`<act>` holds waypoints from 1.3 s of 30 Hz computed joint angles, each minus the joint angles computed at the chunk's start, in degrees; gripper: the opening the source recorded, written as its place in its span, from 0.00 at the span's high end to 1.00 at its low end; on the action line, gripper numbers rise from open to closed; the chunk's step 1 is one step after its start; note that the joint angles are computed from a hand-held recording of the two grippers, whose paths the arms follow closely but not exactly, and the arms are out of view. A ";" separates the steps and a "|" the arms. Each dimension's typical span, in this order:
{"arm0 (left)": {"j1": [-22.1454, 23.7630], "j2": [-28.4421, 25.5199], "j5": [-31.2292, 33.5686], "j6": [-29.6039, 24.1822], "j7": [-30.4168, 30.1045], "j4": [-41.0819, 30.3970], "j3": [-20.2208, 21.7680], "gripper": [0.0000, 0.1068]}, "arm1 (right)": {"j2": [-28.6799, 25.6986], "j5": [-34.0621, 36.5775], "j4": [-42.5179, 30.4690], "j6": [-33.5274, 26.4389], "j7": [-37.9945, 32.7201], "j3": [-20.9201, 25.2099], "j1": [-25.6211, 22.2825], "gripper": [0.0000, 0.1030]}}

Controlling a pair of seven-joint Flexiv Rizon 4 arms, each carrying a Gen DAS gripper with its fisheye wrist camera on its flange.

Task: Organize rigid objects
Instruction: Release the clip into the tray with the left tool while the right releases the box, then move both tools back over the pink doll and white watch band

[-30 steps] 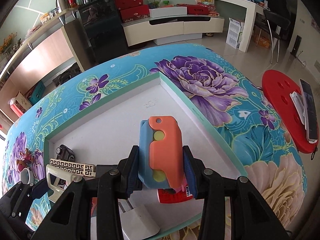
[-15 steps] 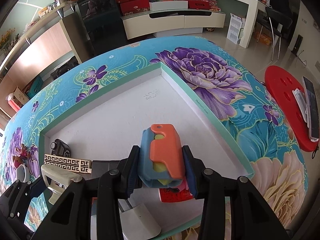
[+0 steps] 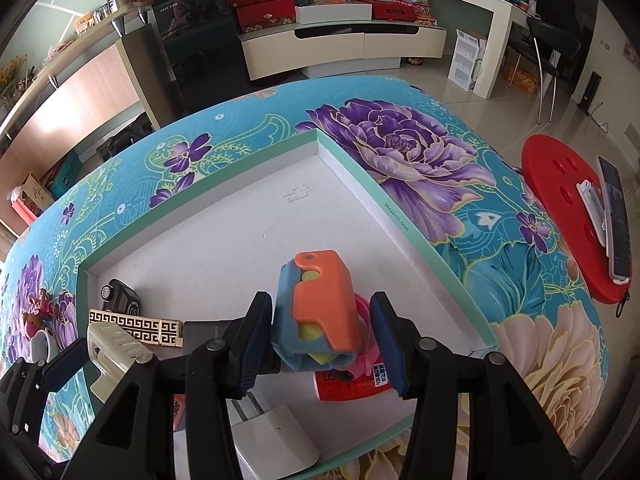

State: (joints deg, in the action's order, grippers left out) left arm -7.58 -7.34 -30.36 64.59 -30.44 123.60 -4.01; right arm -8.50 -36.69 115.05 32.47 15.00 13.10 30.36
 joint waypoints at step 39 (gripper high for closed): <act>8.79 -6.84 8.89 3.42 -21.91 -9.26 5.09 0.13 | -3.65 -5.02 -5.71 2.47 -5.61 -0.75 2.22 0.21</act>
